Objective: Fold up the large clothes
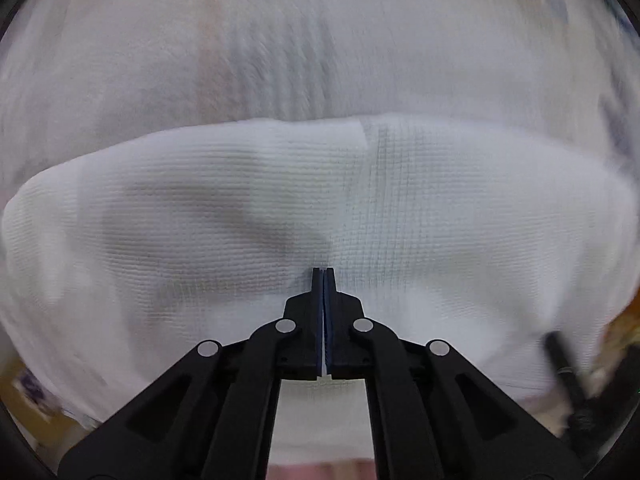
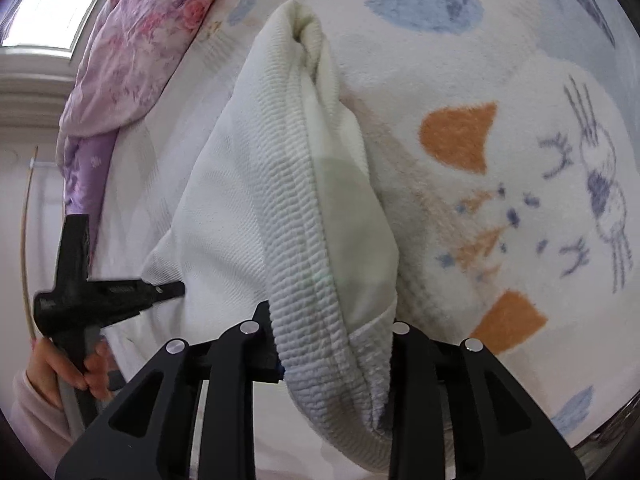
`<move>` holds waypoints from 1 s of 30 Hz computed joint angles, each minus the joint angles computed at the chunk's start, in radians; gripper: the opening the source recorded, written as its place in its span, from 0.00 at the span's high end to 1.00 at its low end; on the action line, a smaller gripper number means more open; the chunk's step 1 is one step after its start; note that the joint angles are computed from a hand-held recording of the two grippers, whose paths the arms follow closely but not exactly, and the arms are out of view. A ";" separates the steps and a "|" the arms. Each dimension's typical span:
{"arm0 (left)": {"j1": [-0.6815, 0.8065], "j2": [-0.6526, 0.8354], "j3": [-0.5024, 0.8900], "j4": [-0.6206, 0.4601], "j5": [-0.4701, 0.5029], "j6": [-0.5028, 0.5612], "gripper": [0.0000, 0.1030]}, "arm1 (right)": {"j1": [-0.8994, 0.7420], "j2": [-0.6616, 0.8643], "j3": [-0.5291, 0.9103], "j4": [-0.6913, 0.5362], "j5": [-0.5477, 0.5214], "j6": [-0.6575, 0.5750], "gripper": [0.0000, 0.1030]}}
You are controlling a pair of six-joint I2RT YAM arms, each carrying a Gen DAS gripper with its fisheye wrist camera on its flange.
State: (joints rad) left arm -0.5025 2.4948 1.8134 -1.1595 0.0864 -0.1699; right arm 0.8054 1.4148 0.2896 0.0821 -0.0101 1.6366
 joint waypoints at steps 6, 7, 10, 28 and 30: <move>0.008 -0.061 -0.070 -0.060 0.028 -0.040 1.00 | -0.035 0.060 0.004 0.031 -0.057 -0.014 0.72; 0.013 -0.139 -0.196 0.004 0.048 -0.057 1.00 | -0.045 0.054 0.000 0.031 -0.068 -0.017 0.72; 0.066 -0.236 -0.423 0.237 0.116 -0.128 0.99 | -0.037 0.094 0.007 0.046 -0.057 -0.049 0.68; 0.136 -0.800 -1.202 0.460 0.188 -0.205 1.00 | -0.012 0.142 0.037 -0.005 -0.078 -0.080 0.61; 0.139 -0.850 -1.101 0.380 0.168 -0.097 1.00 | -0.030 0.117 0.036 -0.024 -0.094 -0.073 0.61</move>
